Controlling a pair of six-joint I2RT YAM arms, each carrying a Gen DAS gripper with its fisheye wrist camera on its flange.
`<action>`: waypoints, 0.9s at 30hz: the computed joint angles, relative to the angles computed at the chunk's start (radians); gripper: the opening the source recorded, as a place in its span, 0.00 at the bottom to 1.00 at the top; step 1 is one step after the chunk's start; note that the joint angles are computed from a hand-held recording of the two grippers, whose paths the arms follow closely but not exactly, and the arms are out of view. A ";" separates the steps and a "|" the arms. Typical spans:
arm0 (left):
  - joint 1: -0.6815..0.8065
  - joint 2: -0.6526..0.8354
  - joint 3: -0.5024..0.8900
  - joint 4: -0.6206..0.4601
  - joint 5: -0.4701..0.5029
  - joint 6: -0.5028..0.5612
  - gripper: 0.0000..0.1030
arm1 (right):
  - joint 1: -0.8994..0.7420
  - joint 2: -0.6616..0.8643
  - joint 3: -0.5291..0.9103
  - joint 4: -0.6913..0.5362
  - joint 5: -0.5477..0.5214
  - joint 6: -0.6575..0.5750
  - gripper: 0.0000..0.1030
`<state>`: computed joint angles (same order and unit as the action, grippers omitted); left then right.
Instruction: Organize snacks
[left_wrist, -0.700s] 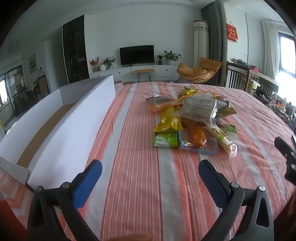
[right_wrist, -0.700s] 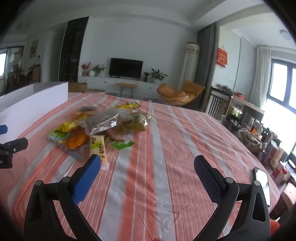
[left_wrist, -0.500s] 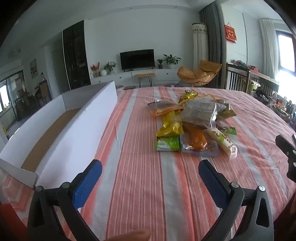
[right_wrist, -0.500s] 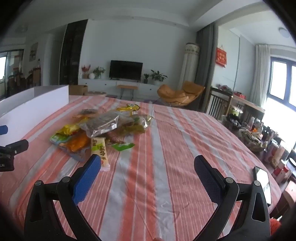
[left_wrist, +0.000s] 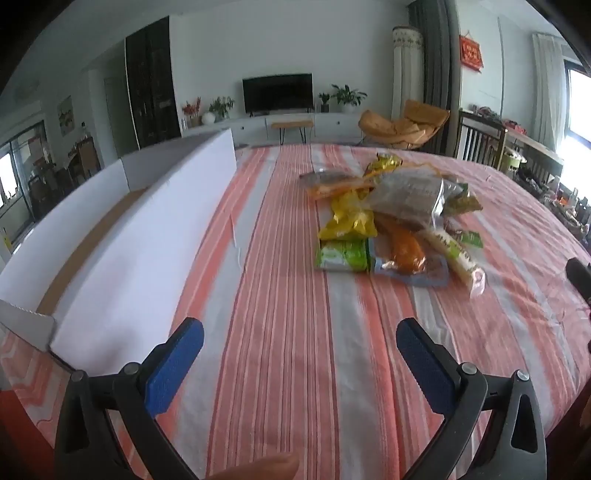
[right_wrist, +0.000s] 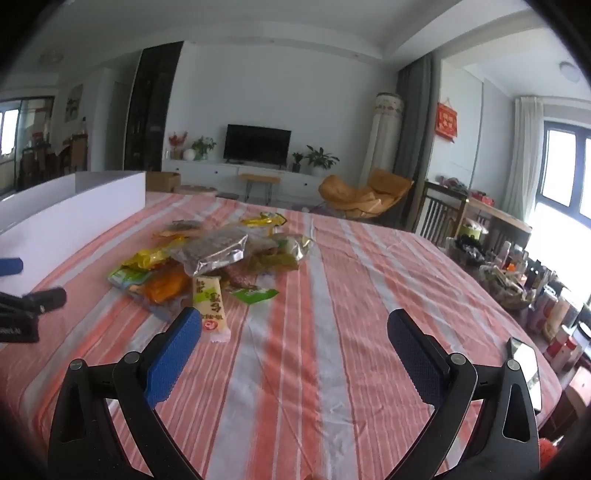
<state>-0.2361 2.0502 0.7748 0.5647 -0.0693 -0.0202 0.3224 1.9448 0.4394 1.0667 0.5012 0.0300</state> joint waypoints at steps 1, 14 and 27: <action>0.002 0.007 0.006 -0.005 -0.002 0.000 1.00 | 0.000 -0.002 -0.001 0.002 -0.001 -0.002 0.99; 0.016 0.034 0.043 -0.058 0.018 0.009 1.00 | 0.033 -0.003 0.004 0.000 0.006 -0.013 0.99; -0.003 0.094 0.113 -0.166 0.024 0.029 1.00 | 0.007 -0.032 -0.002 -0.035 -0.036 0.015 0.99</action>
